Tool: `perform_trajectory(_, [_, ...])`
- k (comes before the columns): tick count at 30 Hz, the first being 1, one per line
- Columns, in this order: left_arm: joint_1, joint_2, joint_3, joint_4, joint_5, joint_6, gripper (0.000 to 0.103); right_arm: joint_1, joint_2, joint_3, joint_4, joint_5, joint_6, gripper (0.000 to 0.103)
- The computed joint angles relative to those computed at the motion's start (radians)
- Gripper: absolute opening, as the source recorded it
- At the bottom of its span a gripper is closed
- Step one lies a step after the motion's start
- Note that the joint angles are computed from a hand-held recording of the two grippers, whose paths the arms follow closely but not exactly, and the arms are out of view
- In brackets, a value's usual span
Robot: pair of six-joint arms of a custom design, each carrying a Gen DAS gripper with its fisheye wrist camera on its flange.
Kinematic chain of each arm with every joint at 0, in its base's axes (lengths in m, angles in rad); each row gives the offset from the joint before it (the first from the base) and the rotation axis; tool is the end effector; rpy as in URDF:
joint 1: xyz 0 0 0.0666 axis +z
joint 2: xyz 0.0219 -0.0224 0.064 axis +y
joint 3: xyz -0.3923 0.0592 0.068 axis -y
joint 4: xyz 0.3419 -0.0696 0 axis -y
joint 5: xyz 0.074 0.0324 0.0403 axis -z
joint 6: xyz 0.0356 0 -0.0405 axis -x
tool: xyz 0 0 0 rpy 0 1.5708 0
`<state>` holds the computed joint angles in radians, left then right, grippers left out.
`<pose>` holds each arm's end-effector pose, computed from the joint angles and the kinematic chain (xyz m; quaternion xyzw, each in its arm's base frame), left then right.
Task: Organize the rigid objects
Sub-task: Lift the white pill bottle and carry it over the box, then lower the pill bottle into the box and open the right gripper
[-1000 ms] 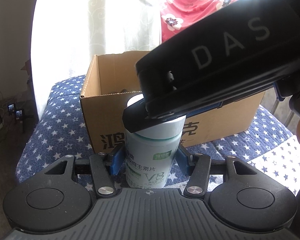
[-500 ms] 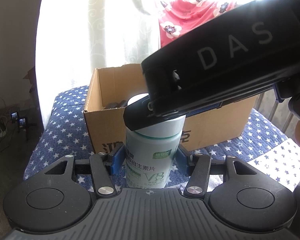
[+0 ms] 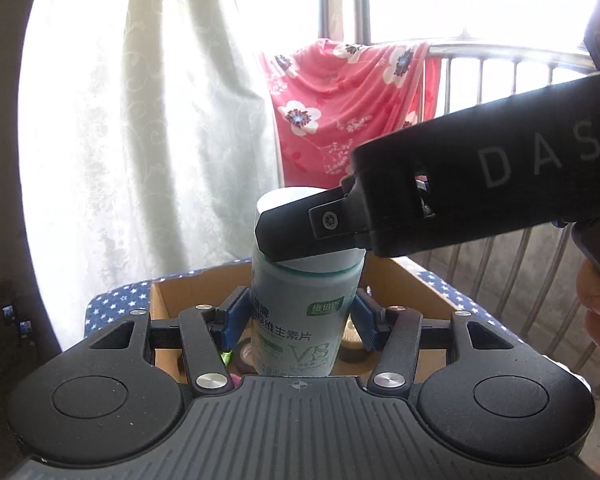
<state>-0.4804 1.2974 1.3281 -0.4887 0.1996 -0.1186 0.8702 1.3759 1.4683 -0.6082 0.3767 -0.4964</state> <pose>0.3697 -0.2011 0.4889 0.2996 0.7918 -0.1778 0.5017 0.2979 0.3324 0.5072 -0.0651 0.8515 0.1867 0.4856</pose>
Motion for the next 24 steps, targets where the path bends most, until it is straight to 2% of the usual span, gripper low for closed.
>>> perform_trajectory(7, [-0.041, 0.182, 0.186, -0.120, 0.073, 0.020, 0.054, -0.150, -0.024, -0.061, 0.012, -0.093, -0.011, 0.056])
perform_trajectory(12, [-0.086, 0.262, 0.241, -0.190, 0.064, 0.008, 0.054, -0.234, -0.034, -0.144, 0.038, -0.174, -0.048, 0.056])
perform_trajectory(18, [-0.091, 0.326, 0.270, -0.233, 0.067, -0.048, 0.054, -0.265, -0.031, -0.206, 0.018, -0.192, -0.058, 0.056])
perform_trajectory(24, [-0.108, 0.313, 0.264, -0.276, 0.053, -0.060, 0.055, -0.276, -0.003, -0.207, -0.038, -0.190, -0.044, 0.056])
